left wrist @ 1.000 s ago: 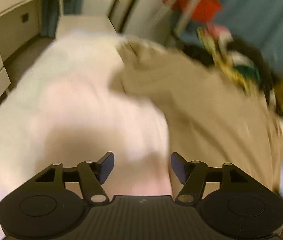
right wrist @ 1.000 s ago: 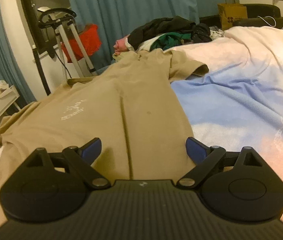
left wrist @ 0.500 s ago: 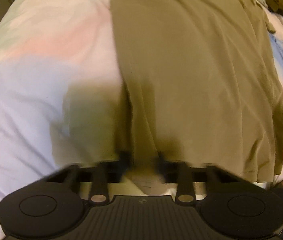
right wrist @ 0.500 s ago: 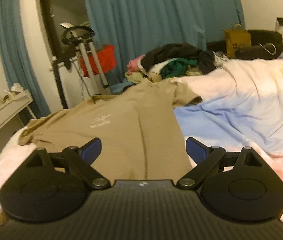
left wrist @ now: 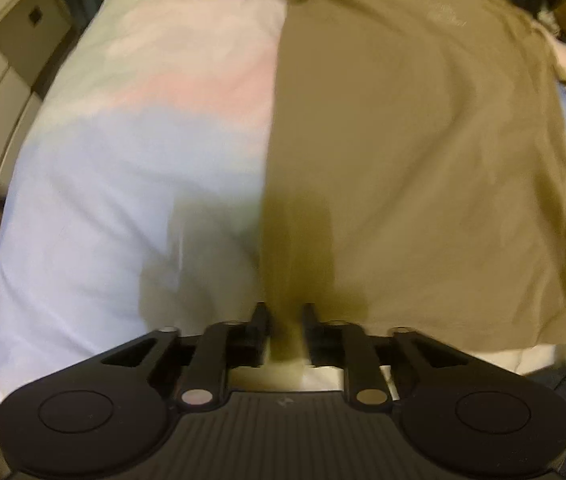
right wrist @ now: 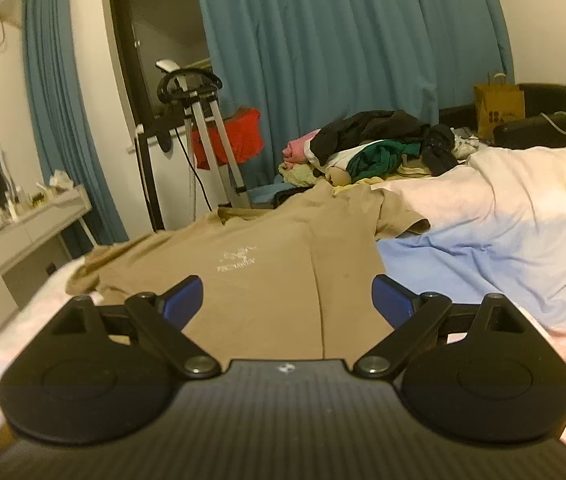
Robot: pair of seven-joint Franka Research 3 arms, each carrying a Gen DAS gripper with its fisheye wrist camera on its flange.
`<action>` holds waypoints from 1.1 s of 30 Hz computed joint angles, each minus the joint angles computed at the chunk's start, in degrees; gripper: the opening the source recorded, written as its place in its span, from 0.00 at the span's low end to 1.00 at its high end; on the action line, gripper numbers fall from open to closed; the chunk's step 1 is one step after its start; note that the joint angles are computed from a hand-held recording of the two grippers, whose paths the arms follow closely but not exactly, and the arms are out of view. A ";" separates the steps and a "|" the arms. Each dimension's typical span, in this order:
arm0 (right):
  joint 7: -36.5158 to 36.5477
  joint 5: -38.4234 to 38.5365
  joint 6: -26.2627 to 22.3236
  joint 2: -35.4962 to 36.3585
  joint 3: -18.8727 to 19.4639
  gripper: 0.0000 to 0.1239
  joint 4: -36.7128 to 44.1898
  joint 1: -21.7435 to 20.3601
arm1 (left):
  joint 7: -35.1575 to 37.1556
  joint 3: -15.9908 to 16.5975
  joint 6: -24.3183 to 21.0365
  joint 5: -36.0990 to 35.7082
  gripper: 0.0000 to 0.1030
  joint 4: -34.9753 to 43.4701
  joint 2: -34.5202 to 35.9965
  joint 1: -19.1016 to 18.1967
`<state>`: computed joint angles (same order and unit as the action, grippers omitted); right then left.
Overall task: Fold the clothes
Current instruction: 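Release the T-shirt with the left gripper while the right gripper grasps the sleeve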
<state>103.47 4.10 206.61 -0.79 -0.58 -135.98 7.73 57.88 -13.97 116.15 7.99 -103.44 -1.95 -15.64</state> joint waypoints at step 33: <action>-3.67 -4.65 -30.23 50.49 15.64 0.12 68.92 -21.32 | -46.53 11.32 46.98 46.45 0.94 16.11 30.10 -14.19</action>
